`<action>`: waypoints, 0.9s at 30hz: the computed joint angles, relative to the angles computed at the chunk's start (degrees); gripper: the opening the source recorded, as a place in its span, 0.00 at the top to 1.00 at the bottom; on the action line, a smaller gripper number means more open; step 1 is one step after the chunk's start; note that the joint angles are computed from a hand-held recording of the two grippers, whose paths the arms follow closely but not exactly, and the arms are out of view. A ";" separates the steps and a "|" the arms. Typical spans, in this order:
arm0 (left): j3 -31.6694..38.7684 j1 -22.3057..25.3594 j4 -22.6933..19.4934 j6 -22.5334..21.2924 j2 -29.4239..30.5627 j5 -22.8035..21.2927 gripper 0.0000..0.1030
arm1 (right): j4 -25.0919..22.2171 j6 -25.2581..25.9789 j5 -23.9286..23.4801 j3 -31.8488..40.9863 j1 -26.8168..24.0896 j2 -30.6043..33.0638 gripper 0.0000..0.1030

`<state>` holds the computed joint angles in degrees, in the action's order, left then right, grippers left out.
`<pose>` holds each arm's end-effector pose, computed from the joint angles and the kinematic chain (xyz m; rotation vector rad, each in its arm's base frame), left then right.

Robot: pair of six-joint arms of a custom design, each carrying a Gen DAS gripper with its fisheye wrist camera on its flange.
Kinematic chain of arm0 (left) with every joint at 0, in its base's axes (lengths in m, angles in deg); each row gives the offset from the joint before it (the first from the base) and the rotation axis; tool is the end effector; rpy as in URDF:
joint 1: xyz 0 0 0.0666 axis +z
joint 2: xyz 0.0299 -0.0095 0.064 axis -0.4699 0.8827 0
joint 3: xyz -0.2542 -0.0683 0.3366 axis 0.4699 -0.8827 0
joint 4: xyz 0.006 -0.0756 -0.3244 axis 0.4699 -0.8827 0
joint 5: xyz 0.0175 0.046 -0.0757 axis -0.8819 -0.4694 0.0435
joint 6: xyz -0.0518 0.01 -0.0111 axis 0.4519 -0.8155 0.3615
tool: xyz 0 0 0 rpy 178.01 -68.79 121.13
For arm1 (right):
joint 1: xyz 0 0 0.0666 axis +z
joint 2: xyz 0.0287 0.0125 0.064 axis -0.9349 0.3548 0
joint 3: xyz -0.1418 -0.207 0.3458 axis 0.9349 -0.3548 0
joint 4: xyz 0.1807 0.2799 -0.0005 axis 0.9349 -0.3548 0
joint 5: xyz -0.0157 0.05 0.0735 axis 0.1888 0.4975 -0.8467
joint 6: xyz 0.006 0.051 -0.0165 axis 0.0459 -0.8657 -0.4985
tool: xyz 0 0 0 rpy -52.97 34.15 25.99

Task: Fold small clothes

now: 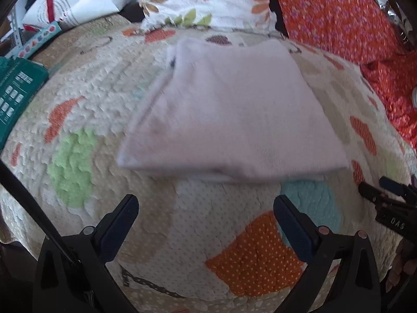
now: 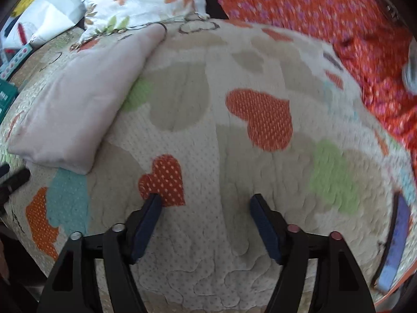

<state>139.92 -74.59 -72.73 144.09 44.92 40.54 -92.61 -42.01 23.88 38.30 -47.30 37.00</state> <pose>0.3139 -0.3077 0.4490 -0.3546 2.5238 0.0439 0.3878 0.1533 0.4663 -0.3671 2.5772 0.0910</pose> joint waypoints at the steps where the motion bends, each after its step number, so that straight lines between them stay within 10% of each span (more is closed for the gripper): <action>1: -0.57 0.14 0.41 0.28 0.29 1.82 0.00 | 0.23 -0.81 0.31 -0.24 -0.10 -0.12 0.19; 8: -1.56 -1.41 0.22 1.44 1.32 -1.20 0.00 | 1.09 -3.61 -0.38 -1.10 -1.19 0.20 0.01; 27: -0.81 -0.65 -0.61 2.37 1.89 -0.07 0.00 | 1.21 -6.79 2.28 -1.30 -0.11 0.42 0.00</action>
